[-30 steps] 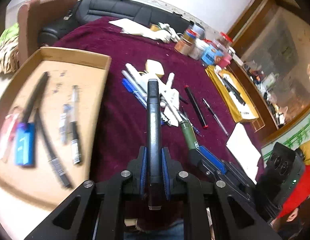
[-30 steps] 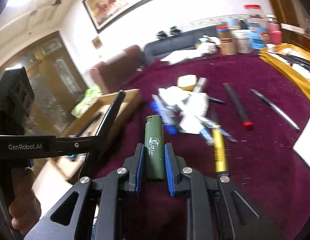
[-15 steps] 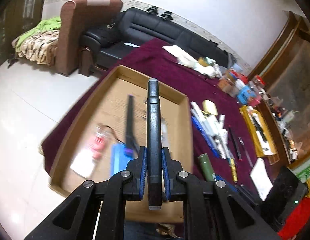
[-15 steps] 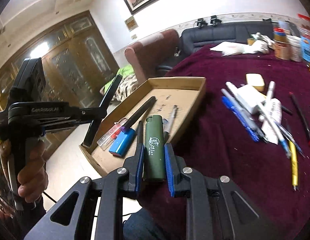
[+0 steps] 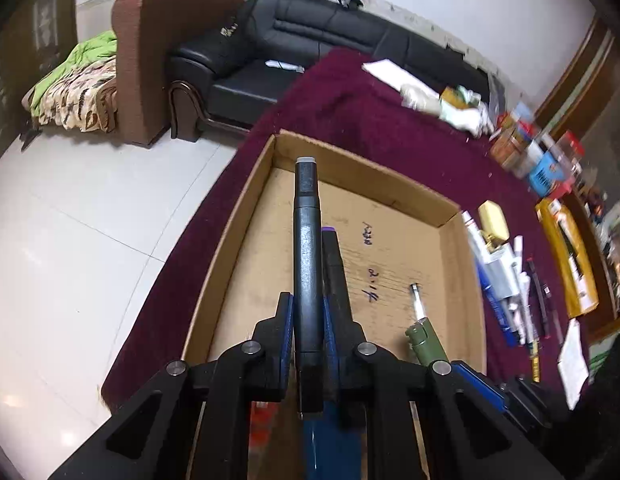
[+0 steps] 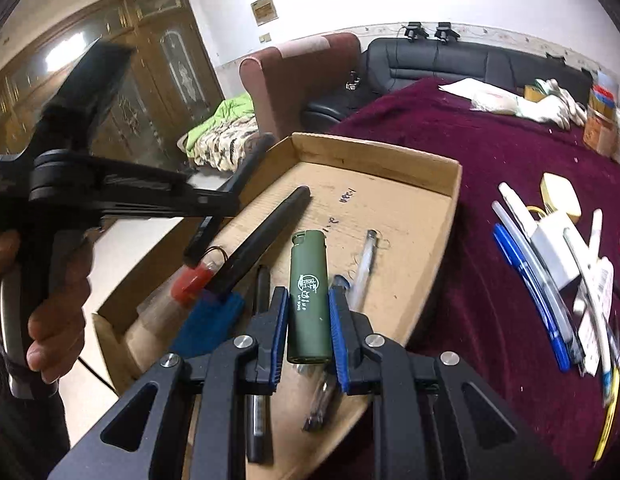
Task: Organize rigid objects
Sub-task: 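Carry black marker and green lighter into the tray and open both tools, then grasp a white pen with the left tool while the right tool grasps a red-capped black marker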
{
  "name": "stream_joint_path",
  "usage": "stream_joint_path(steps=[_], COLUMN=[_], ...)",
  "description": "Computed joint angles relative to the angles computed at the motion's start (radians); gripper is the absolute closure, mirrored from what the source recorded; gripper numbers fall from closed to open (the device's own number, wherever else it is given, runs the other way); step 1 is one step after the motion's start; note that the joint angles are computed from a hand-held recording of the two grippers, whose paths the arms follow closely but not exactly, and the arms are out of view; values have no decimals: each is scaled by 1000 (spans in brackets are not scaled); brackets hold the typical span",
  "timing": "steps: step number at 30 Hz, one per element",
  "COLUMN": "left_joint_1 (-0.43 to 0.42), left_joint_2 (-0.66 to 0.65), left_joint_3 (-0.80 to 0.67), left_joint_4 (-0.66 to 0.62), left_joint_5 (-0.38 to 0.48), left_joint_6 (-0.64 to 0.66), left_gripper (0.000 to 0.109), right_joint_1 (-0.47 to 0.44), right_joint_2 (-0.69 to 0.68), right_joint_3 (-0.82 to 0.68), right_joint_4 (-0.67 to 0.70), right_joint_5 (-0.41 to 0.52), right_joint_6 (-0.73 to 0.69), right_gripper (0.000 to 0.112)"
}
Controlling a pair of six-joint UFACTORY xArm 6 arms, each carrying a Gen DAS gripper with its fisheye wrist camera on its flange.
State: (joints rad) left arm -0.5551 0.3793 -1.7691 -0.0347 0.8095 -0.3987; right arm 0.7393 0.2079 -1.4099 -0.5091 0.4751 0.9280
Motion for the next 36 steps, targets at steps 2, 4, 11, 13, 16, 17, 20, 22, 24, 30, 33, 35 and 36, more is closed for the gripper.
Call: stream_joint_path(steps=[2, 4, 11, 13, 16, 17, 20, 22, 24, 30, 33, 35, 36], left_joint_1=[-6, -10, -8, -7, -12, -20, -73, -129, -170, -263, -303, -325, -334], left_joint_2=[29, 47, 90, 93, 35, -4, -122, -199, -243, -165, -138, -135, -128], left_joint_3=[-37, -59, -104, -116, -52, -9, 115, 210, 286, 247, 200, 184, 170], left_joint_4=[16, 40, 37, 43, 110, 144, 311, 435, 444, 159, 133, 119, 123], left_joint_5=[25, 46, 98, 117, 77, 50, 0, -44, -102, -113, -97, -91, -83], left_joint_6=[8, 3, 27, 16, -64, -96, -230, -366, -449, -291, -272, -248, -243], left_gripper=[95, 95, 93, 88, 70, 65, 44, 38, 33, 33, 33, 33, 33], right_joint_1=[8, 12, 39, 41, 24, 19, -2, -15, -23, -44, -50, -62, -74], right_joint_2=[25, 47, 94, 100, 44, 11, -133, -214, -299, -533, -666, -741, -761], right_joint_3=[-37, -64, -134, -143, -71, -31, 143, 241, 339, 584, 698, 759, 780], right_joint_4=[-22, -19, -96, -104, -91, -110, -205, -238, -276, -294, -323, -297, -289], right_joint_5=[41, 67, 174, 183, 96, 51, -106, -174, -198, -159, -130, -112, -113], right_joint_6=[-6, -29, -16, -15, 27, 60, 204, 265, 330, 442, 503, 496, 496], right_gripper=[92, 92, 92, 91, 81, 77, 68, 67, 66, 64, 63, 63, 63])
